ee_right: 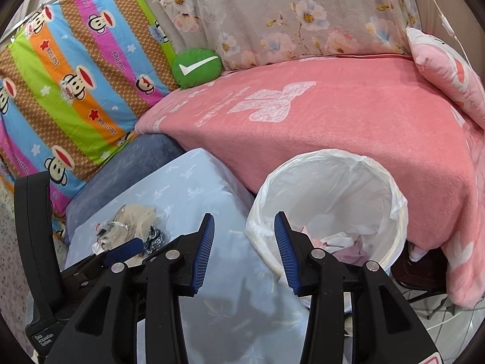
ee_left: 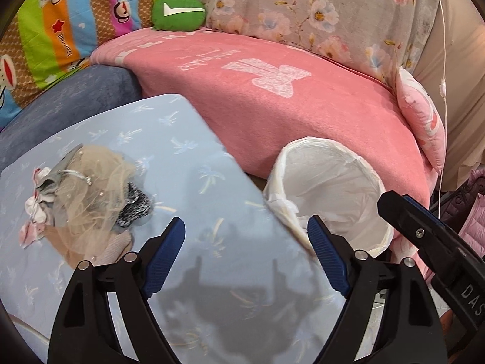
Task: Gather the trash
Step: 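Bring both grippers back over the remaining cloth pile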
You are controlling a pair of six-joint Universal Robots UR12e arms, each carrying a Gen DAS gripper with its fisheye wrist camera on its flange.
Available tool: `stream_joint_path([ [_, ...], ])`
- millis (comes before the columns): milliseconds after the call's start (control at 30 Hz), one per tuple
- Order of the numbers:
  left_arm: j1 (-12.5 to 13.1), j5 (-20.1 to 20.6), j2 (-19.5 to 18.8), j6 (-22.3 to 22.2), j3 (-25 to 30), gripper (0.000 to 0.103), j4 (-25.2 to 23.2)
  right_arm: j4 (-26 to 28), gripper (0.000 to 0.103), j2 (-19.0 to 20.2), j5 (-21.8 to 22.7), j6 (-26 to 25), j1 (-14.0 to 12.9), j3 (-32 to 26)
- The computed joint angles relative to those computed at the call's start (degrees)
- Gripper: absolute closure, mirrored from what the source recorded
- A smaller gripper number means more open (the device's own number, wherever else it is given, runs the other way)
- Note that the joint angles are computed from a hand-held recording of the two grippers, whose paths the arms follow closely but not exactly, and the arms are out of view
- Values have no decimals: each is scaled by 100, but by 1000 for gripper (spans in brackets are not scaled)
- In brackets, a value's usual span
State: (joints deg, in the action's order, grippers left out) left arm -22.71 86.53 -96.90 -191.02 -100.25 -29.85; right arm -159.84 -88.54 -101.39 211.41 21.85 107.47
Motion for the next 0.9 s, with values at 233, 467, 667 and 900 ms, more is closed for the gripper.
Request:
stream_joint_path([
  [233,180,193,149,-189,-228,22,-51,76,59,152,98,-72,133,-127],
  [467,396,261,323,-400,-491,21,-49,207,58,328,184,-203,270,-306],
  [667,610,247,452,-615,-686,18,-169,356,58,530,313,-346,390,-516],
  [900,882,204,599,-786,-886,16,-193,464,52,886,461,-512,539,-890],
])
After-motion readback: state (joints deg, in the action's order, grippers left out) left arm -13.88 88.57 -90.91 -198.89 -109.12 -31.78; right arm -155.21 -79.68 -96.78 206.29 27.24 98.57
